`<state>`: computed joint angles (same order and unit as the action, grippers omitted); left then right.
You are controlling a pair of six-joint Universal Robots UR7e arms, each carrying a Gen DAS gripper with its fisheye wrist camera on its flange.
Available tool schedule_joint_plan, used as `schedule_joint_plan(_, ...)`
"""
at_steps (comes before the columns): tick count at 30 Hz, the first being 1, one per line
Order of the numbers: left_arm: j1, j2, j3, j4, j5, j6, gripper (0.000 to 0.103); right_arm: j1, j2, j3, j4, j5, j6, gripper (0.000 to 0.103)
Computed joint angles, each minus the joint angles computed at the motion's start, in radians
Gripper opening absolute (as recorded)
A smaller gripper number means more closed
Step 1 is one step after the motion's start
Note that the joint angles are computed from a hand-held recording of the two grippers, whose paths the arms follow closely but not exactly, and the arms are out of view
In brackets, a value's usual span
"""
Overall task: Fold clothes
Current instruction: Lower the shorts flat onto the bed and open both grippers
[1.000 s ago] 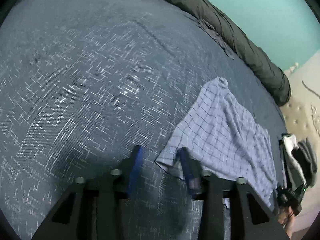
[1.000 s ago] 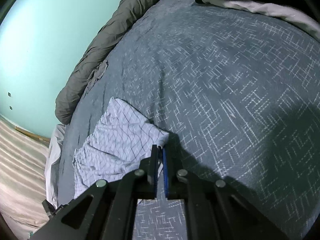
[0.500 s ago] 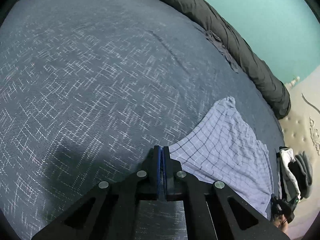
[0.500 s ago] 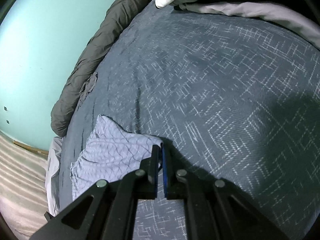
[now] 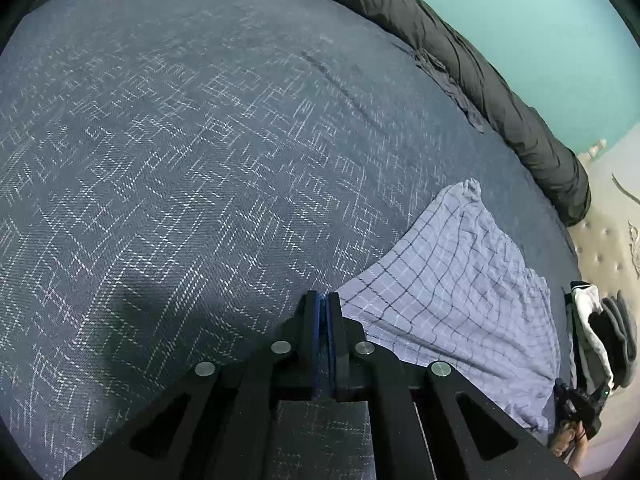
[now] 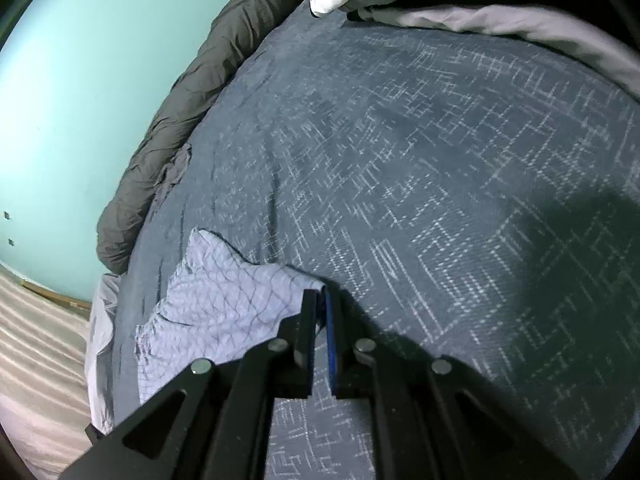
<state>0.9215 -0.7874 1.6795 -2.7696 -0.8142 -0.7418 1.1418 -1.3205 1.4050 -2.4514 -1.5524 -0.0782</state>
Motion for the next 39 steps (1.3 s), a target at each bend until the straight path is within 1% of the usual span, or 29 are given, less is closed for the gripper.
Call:
schedule_joint_plan(1,-0.009,-0.007,0.010,0.005,0.010,-0.006,0.011,0.011,-0.004,0.005,-0.012,-0.033,-0.005,0.011)
schedule_joint_plan(2,-0.019,-0.015,0.020,0.009,0.020,-0.013,0.019,0.020,-0.010,0.013,-0.028,-0.056,-0.014,0.021)
schedule_joint_plan(3,-0.033,-0.024,0.031,0.021,0.031,-0.021,0.028,0.029,-0.018,0.022,-0.045,-0.075,-0.023,0.026)
schedule_joint_plan(4,-0.047,-0.033,0.042,0.035,0.043,-0.031,0.031,0.038,-0.028,0.034,-0.063,-0.089,-0.030,0.031)
schedule_joint_plan(6,-0.078,-0.031,0.051,0.037,0.032,-0.024,0.040,0.058,-0.050,0.063,-0.078,-0.095,-0.056,0.031)
schedule_joint_plan(7,-0.094,-0.029,0.054,0.037,0.025,-0.020,0.042,0.069,-0.061,0.078,-0.080,-0.095,-0.071,0.031)
schedule_joint_plan(8,-0.106,-0.016,0.047,0.034,-0.016,0.002,0.045,0.081,-0.071,0.092,-0.083,-0.095,-0.086,0.031)
schedule_joint_plan(9,-0.118,-0.001,0.037,0.032,-0.061,0.025,0.046,0.093,-0.080,0.105,-0.070,-0.088,-0.105,0.031)
schedule_joint_plan(12,-0.139,0.061,-0.011,0.040,-0.183,0.084,0.046,0.132,-0.094,0.129,0.055,-0.038,-0.176,0.031)
schedule_joint_plan(15,-0.160,0.113,-0.053,0.081,-0.235,0.132,0.046,0.159,-0.103,0.161,0.154,-0.016,-0.236,0.031)
schedule_joint_plan(17,-0.175,0.141,-0.075,0.105,-0.248,0.170,0.046,0.174,-0.105,0.182,0.201,-0.014,-0.270,0.031)
schedule_joint_plan(20,-0.187,0.164,-0.100,0.131,-0.228,0.206,0.046,0.185,-0.113,0.216,0.212,-0.033,-0.303,0.031)
schedule_joint_plan(22,-0.187,0.172,-0.112,0.141,-0.228,0.214,0.046,0.187,-0.114,0.227,0.224,-0.024,-0.329,0.031)
schedule_joint_plan(23,-0.187,0.176,-0.118,0.145,-0.228,0.216,0.046,0.190,-0.114,0.233,0.223,-0.023,-0.343,0.031)
schedule_joint_plan(25,-0.186,0.178,-0.121,0.143,-0.231,0.228,0.046,0.203,-0.113,0.250,0.199,-0.047,-0.372,0.031)
schedule_joint_plan(27,-0.181,0.200,-0.144,0.139,-0.229,0.249,0.045,0.209,-0.108,0.255,0.184,-0.057,-0.385,0.031)
schedule_joint_plan(28,-0.180,0.204,-0.146,0.137,-0.229,0.256,0.044,0.212,-0.105,0.257,0.177,-0.062,-0.391,0.031)
schedule_joint_plan(29,-0.177,0.208,-0.151,0.140,-0.236,0.264,0.035,0.214,-0.104,0.260,0.170,-0.064,-0.398,0.031)
schedule_joint_plan(30,-0.174,0.213,-0.157,0.145,-0.244,0.272,0.022,0.214,-0.104,0.264,0.164,-0.066,-0.407,0.031)
schedule_joint_plan(32,-0.170,0.219,-0.163,0.147,-0.255,0.283,0.013,0.218,-0.098,0.270,0.155,-0.082,-0.426,0.030)
schedule_joint_plan(33,-0.169,0.221,-0.165,0.147,-0.259,0.288,0.010,0.220,-0.094,0.272,0.156,-0.088,-0.431,0.029)
schedule_joint_plan(35,-0.169,0.222,-0.165,0.144,-0.264,0.299,0.002,0.222,-0.091,0.274,0.162,-0.091,-0.439,0.013)
schedule_joint_plan(36,-0.172,0.219,-0.160,0.139,-0.261,0.308,0.002,0.223,-0.095,0.277,0.161,-0.092,-0.445,0.010)
schedule_joint_plan(37,-0.175,0.214,-0.155,0.136,-0.259,0.313,0.002,0.223,-0.098,0.280,0.159,-0.092,-0.452,0.003)
schedule_joint_plan(39,-0.187,0.202,-0.143,0.137,-0.245,0.325,0.002,0.226,-0.109,0.282,0.160,-0.086,-0.462,0.001)
